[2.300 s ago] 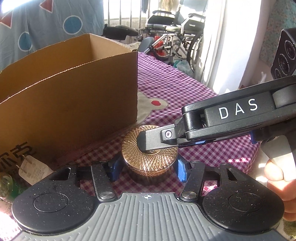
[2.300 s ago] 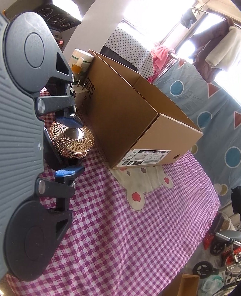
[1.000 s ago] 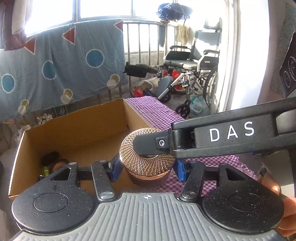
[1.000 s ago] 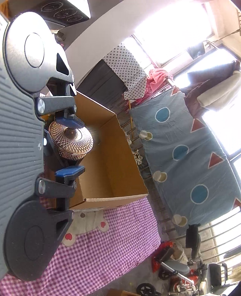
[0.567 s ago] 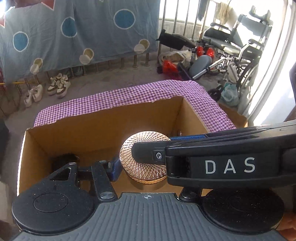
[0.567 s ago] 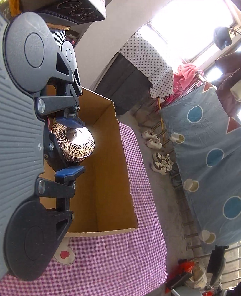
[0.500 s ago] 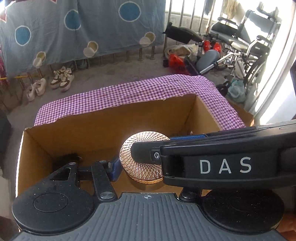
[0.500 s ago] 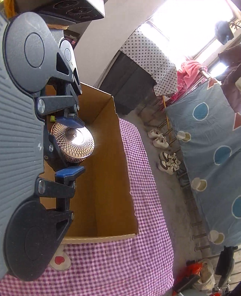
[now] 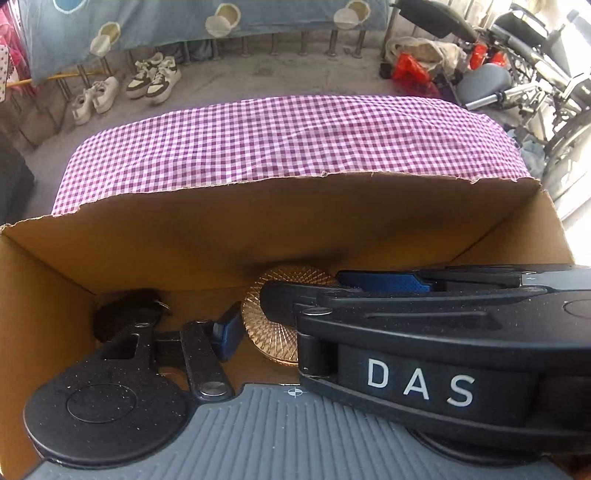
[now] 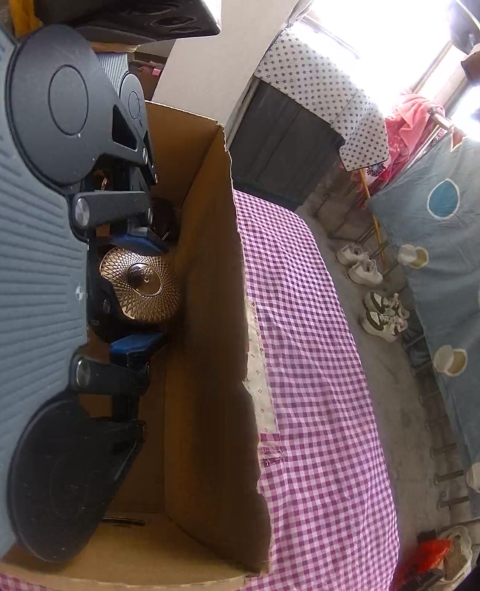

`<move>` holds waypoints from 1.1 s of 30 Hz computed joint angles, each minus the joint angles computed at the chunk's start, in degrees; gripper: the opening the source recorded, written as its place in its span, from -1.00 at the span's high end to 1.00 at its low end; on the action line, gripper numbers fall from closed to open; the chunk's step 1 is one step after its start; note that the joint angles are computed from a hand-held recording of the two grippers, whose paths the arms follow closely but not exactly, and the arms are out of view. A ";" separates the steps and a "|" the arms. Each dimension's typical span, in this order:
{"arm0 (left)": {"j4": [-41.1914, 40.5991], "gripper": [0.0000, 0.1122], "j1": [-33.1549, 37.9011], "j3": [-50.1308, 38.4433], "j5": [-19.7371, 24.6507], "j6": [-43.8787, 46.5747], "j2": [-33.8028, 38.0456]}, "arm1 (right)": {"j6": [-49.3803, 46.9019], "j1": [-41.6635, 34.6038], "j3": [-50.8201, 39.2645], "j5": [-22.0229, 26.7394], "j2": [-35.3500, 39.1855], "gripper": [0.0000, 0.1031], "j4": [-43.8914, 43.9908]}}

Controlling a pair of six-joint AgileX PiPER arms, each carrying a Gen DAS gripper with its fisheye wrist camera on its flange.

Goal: Organize rigid objects
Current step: 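Carry the gold-lidded jar into the box and open the right gripper, then move the right gripper to the white square plug charger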

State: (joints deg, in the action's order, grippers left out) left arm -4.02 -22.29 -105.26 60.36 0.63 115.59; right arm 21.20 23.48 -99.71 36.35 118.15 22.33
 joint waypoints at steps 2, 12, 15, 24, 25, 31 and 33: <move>-0.46 -0.25 0.32 0.09 0.09 -0.24 -0.87 | -0.02 0.28 1.13 -1.27 -1.11 0.06 -0.32; -8.96 -0.67 2.74 13.06 -3.26 5.93 -19.77 | 16.93 6.22 23.65 -15.33 -26.19 0.06 -16.08; -17.13 -0.78 5.79 24.35 -7.46 14.71 -31.68 | 33.49 11.74 32.68 -17.74 -37.99 0.06 -33.27; -35.51 -0.79 12.09 56.99 -12.08 40.86 -61.59 | 82.70 38.19 44.91 -3.90 -48.68 0.06 -77.18; -34.96 -0.79 10.64 60.01 -13.96 41.25 -63.89 | 87.26 40.14 46.03 -3.45 -47.37 0.06 -79.96; -11.05 -0.71 -9.99 73.11 -33.68 16.17 -67.55 | 92.86 41.75 45.87 -6.78 -36.96 0.09 -82.23; -3.88 -0.65 -13.47 75.60 -38.51 8.48 -65.42 | 88.37 41.31 43.83 -7.54 -33.64 0.09 -78.65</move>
State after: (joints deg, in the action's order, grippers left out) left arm -7.89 -35.76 -29.66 21.84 9.11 50.17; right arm 109.58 64.79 -55.88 28.81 84.51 -56.32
